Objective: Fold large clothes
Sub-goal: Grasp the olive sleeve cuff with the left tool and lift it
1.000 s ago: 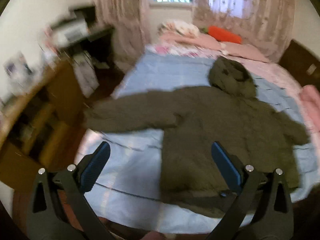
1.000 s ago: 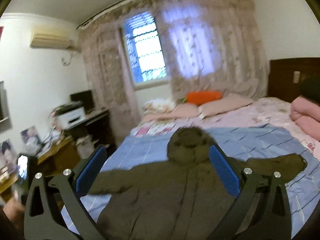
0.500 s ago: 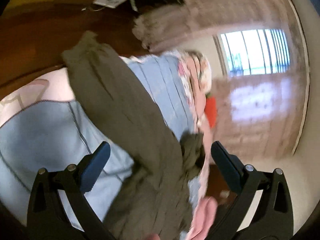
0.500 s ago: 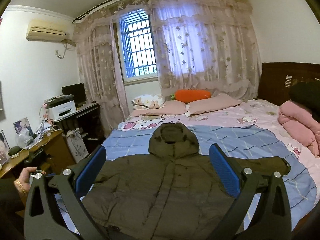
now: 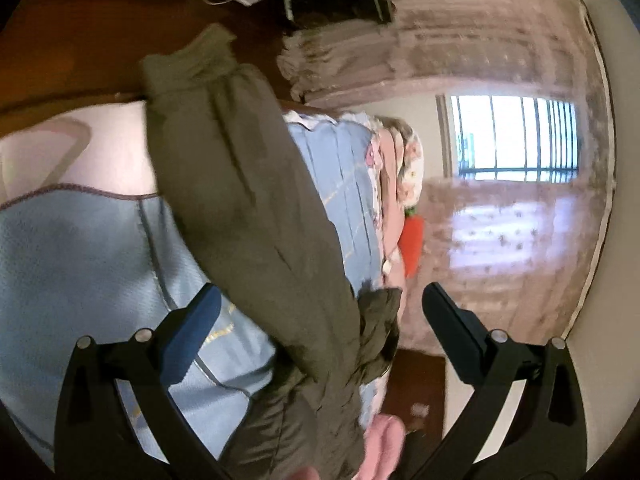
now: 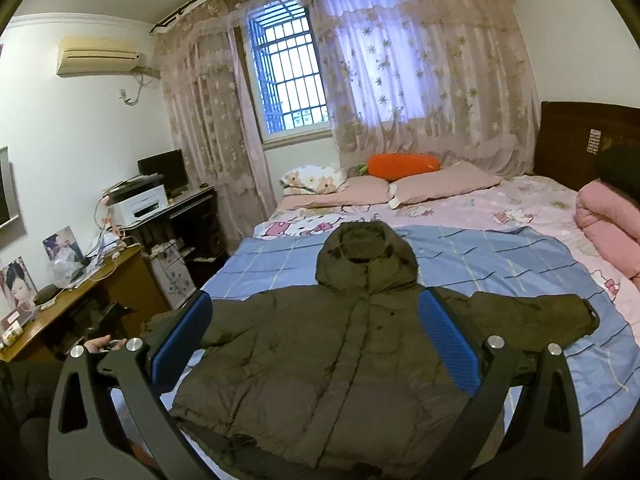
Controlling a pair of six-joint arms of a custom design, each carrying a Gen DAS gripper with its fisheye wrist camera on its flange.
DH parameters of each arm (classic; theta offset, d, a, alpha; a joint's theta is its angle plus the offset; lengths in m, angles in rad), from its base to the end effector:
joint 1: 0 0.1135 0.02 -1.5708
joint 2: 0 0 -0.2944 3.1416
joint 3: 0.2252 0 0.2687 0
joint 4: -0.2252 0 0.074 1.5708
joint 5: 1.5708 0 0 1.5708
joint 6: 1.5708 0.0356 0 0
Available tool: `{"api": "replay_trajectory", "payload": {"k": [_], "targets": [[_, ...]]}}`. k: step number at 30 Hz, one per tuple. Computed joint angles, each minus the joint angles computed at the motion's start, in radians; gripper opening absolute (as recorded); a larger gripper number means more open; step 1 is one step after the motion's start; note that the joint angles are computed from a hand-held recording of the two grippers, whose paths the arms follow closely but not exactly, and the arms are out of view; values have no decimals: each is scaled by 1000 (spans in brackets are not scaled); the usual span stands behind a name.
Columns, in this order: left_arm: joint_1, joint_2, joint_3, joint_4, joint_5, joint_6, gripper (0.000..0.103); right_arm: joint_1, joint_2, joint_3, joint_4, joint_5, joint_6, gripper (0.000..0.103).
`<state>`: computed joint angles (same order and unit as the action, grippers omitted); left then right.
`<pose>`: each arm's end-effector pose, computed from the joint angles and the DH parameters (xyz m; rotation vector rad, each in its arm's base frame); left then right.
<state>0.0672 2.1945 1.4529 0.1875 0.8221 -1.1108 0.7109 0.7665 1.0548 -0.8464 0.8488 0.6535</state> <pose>0.5097 0.0082 0.1681 -0.7861 2.1485 -1.4575 0.1119 0.0611 0.3980 0.4149 1.8832 -0.0020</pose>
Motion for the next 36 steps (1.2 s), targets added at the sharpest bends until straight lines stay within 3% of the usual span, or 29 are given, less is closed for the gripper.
{"api": "replay_trajectory", "payload": {"k": [3, 7, 20, 23, 28, 36], "targets": [[-4, 45, -12, 64, -19, -53, 101, -17, 10, -10, 7, -27, -2, 102], [-22, 93, 52, -3, -43, 13, 101, -55, 15, -27, 12, -80, 3, 102], [-70, 201, 219, -68, -149, 69, 101, -114, 43, -45, 31, -153, -12, 102], [-71, 209, 217, -30, -177, 48, 101, -123, 45, -49, 29, -164, -12, 102], [-59, 247, 267, -5, -171, 26, 101, -133, 53, -50, 31, -182, -16, 102], [-54, 329, 430, -142, -130, 50, 101, -132, 72, -54, 34, -198, -15, 102]]}}
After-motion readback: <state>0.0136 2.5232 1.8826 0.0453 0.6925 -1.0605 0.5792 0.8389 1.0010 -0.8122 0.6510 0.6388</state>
